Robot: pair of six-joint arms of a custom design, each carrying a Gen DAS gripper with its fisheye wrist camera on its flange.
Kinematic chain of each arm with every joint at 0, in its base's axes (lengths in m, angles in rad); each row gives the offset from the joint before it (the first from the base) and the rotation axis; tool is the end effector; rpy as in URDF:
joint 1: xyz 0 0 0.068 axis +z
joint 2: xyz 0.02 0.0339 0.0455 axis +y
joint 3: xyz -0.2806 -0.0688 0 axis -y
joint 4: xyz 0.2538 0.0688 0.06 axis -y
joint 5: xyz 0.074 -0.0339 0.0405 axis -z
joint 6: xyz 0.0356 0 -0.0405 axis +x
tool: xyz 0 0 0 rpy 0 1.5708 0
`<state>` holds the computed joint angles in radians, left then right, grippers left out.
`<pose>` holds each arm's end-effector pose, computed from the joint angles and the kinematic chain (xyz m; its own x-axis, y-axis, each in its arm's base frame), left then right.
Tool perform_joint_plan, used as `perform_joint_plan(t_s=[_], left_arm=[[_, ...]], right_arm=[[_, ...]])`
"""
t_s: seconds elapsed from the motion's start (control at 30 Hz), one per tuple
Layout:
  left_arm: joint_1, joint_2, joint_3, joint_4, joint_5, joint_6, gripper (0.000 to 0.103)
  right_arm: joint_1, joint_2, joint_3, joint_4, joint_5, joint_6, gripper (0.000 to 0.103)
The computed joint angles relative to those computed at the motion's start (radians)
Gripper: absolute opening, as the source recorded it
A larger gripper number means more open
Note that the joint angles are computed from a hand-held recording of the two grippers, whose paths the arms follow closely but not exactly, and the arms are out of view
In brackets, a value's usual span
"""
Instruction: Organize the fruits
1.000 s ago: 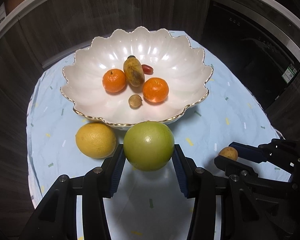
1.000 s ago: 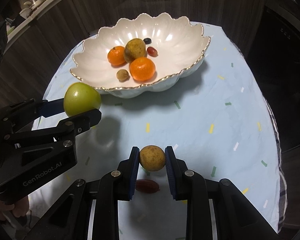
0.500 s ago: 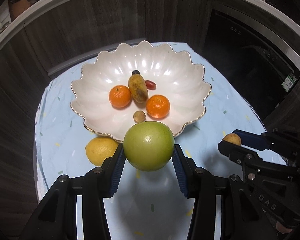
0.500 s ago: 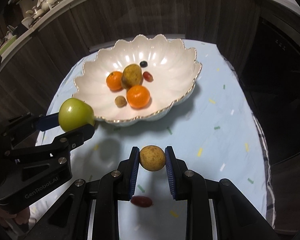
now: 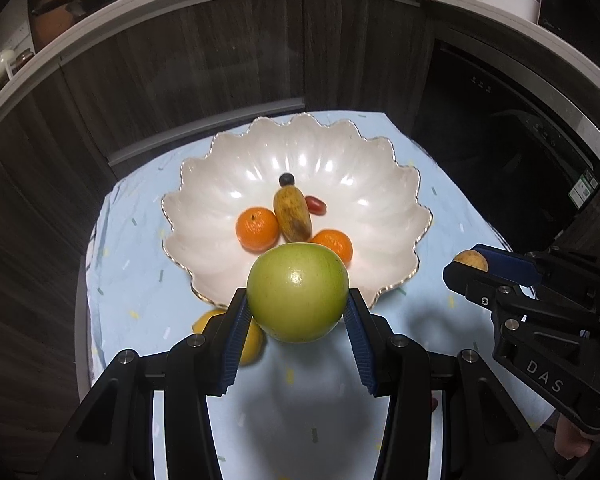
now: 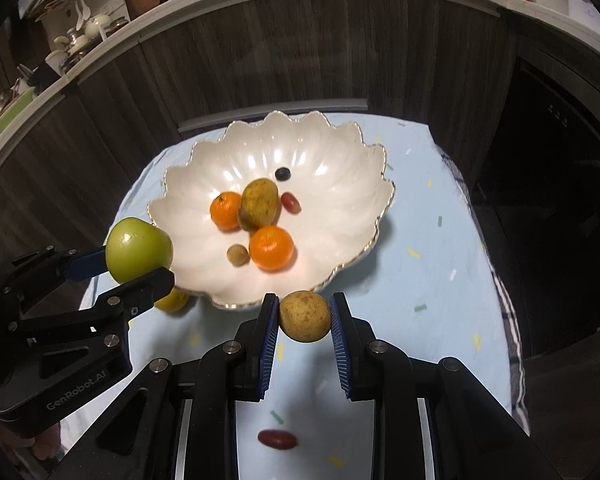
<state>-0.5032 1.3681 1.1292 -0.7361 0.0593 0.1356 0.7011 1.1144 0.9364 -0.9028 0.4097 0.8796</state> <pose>0.2493 -0.1397 0.2959 -0.6494 0.5115 -0.5626 0.6039 0.7966 0.0273 0.1673 0.1227 0.2854 -0.7753 0.2704 -0.5708 0.2336 0.9624 0.1386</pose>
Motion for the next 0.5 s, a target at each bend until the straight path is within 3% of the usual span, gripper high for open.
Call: perform_joint_plan(t_s=[0.5], left_arm=[[0.009, 0.085, 0.094, 0.018, -0.026, -0.017, 0.047]], right_arm=[[-0.145, 0.021, 0.038, 0.056, -0.031, -0.156, 0.027]])
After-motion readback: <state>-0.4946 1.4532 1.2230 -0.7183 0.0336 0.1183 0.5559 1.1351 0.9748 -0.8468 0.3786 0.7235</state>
